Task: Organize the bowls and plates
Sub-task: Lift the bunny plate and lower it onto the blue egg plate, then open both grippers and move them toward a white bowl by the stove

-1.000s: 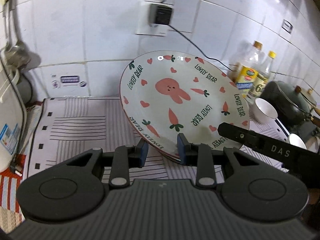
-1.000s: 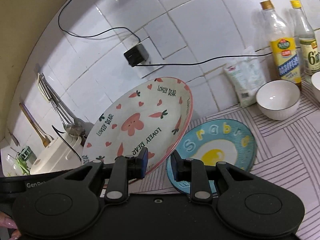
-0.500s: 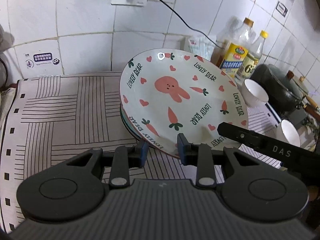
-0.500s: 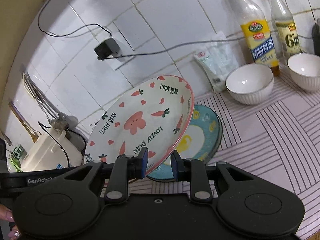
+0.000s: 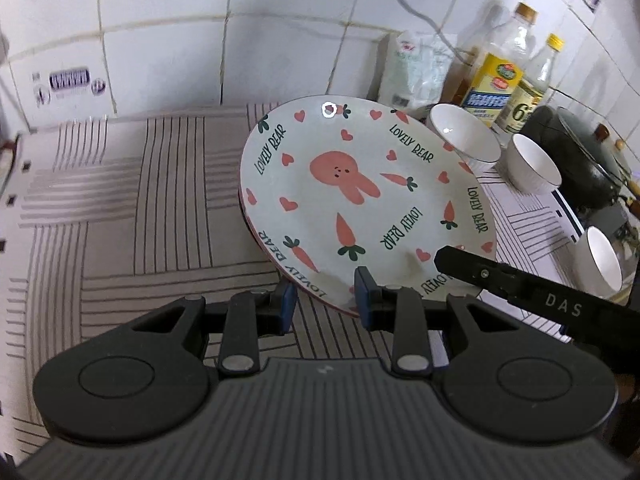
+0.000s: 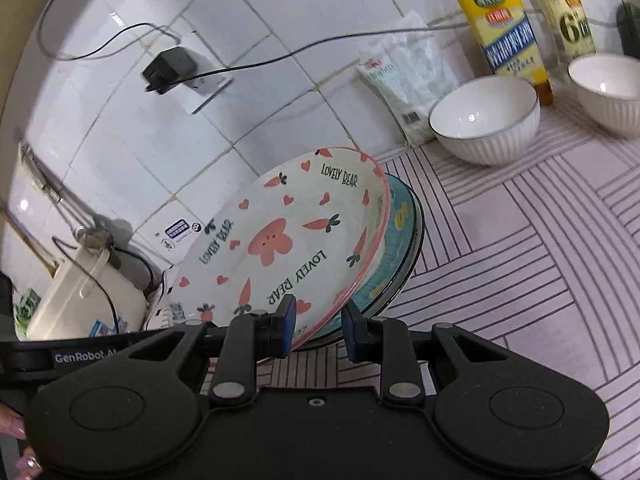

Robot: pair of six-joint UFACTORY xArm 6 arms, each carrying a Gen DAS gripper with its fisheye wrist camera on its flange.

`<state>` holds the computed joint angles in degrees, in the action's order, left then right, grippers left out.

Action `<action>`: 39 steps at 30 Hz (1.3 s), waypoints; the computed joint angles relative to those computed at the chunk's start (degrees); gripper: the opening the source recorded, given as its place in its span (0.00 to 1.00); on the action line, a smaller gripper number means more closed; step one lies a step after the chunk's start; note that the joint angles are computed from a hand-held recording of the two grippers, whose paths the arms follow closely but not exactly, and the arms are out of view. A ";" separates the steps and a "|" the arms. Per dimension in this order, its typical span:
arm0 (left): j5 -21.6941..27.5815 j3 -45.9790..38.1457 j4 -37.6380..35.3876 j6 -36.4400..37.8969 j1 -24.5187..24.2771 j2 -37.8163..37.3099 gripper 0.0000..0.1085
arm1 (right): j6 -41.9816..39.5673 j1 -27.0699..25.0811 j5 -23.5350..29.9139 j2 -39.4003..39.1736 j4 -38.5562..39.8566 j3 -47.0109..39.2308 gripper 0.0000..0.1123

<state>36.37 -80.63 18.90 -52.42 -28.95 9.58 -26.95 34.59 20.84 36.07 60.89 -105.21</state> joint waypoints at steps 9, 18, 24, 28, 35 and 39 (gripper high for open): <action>2.91 -4.70 -6.60 4.73 1.16 4.01 0.27 | 16.10 -0.60 3.56 4.84 -15.33 -6.45 0.26; 8.22 -11.07 -9.97 6.58 1.43 7.54 0.27 | 36.23 -0.82 11.18 9.09 -39.38 -16.13 0.26; 10.79 -13.06 -9.72 6.13 1.32 8.60 0.27 | 38.05 0.28 11.01 9.09 -50.51 -16.54 0.32; 12.99 -14.90 -8.12 5.51 0.97 9.46 0.27 | 38.32 0.66 10.63 9.36 -53.81 -16.70 0.36; 16.62 -18.23 -3.46 1.26 -0.12 11.46 0.27 | 40.43 0.53 12.83 11.14 -60.29 -20.10 0.36; 21.00 -21.06 0.57 0.70 -1.65 12.17 0.26 | 40.67 0.05 7.39 7.23 -60.62 -13.20 0.37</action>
